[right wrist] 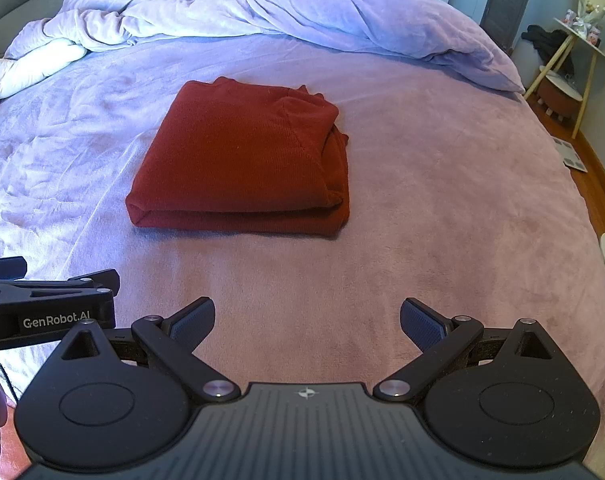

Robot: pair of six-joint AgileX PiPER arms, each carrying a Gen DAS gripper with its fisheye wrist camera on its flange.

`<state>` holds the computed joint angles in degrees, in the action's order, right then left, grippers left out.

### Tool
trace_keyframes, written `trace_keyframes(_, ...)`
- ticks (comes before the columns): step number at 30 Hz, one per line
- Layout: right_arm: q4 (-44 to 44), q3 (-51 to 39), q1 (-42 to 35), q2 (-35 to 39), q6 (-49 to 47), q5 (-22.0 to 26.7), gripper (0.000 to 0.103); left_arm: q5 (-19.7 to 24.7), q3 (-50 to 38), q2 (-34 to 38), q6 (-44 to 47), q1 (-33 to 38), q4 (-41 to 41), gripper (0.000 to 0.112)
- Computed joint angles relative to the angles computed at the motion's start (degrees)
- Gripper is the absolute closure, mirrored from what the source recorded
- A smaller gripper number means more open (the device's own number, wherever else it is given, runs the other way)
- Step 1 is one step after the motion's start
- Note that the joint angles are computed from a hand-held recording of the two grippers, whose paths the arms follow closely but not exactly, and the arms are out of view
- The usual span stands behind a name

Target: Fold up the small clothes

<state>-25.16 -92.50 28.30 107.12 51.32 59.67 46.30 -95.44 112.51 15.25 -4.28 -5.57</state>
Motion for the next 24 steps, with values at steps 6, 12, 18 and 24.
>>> trace_keyframes(6, 0.0, 0.2, 0.0, -0.1, 0.0, -0.1, 0.004, 0.4, -0.3, 0.2, 0.1, 0.1, -0.2, 0.009)
trace_keyframes(12, -0.1, 0.0, 0.2, 0.0, 0.1, 0.2, 0.004, 0.7, -0.6, 0.4, 0.4, 0.2, -0.7, 0.009)
trace_keyframes(18, -0.1, -0.1, 0.2, 0.0, 0.2, 0.3, 0.004, 0.7, -0.4, 0.2, 0.4, 0.1, -0.6, 0.009)
trace_keyframes(24, -0.2, -0.4, 0.4, 0.1, 0.6, 0.7, 0.004, 0.7, -0.3, 0.1, 0.5, 0.1, -0.8, 0.009)
